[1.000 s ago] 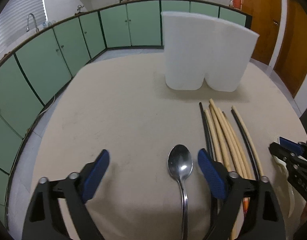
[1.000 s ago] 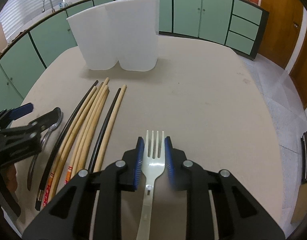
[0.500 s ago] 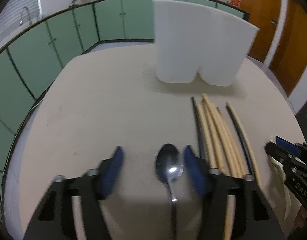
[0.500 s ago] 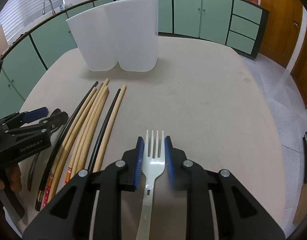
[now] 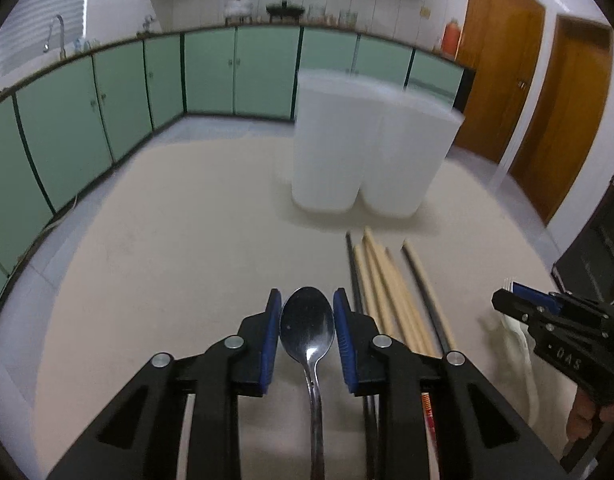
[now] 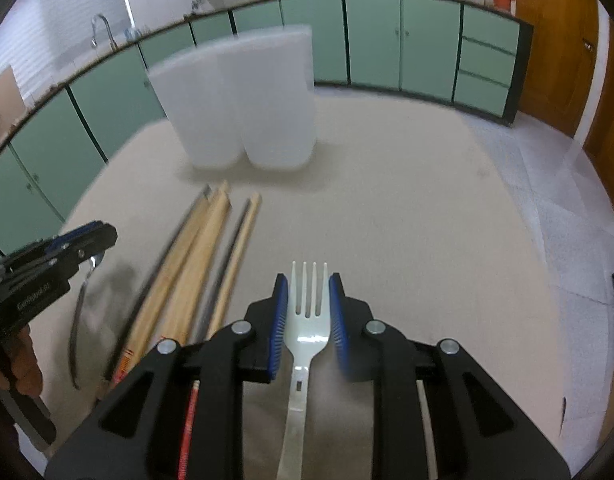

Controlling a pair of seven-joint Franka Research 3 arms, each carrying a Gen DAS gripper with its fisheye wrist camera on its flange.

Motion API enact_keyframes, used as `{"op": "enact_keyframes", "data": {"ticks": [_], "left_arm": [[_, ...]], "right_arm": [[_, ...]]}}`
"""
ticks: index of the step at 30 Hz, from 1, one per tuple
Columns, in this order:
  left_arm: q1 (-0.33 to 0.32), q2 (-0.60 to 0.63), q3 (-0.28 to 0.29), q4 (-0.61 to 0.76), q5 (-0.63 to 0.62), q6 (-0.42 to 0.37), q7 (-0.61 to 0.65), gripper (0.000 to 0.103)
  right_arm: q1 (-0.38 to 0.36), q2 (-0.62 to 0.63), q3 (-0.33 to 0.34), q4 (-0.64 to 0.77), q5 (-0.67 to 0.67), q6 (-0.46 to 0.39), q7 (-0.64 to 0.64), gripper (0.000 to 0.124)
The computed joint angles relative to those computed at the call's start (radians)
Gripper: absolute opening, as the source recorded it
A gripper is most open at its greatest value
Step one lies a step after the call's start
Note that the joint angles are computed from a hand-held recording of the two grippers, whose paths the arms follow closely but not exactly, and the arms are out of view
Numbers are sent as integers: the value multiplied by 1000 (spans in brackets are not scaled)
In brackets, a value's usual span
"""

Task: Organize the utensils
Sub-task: 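Lift the spoon with the left tool and drop it into the white holder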

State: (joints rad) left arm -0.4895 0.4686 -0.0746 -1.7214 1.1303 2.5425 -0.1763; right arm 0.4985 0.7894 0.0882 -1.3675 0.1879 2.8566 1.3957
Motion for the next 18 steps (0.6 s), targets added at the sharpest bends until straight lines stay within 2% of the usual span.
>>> {"op": "enact_keyframes", "data": {"ticks": [5, 10, 18], "left_arm": [[-27, -49, 17, -29, 146, -7, -134, 26], [-23, -57, -8, -6, 219, -49, -166, 26], [-14, -63, -22, 9, 266, -66, -203, 25]], "right_arm": [[-76, -39, 111, -42, 64, 80, -113, 20], [-90, -53, 139, -40, 113, 112, -182, 20], [-109, -58, 174, -24, 173, 138, -257, 20]]}}
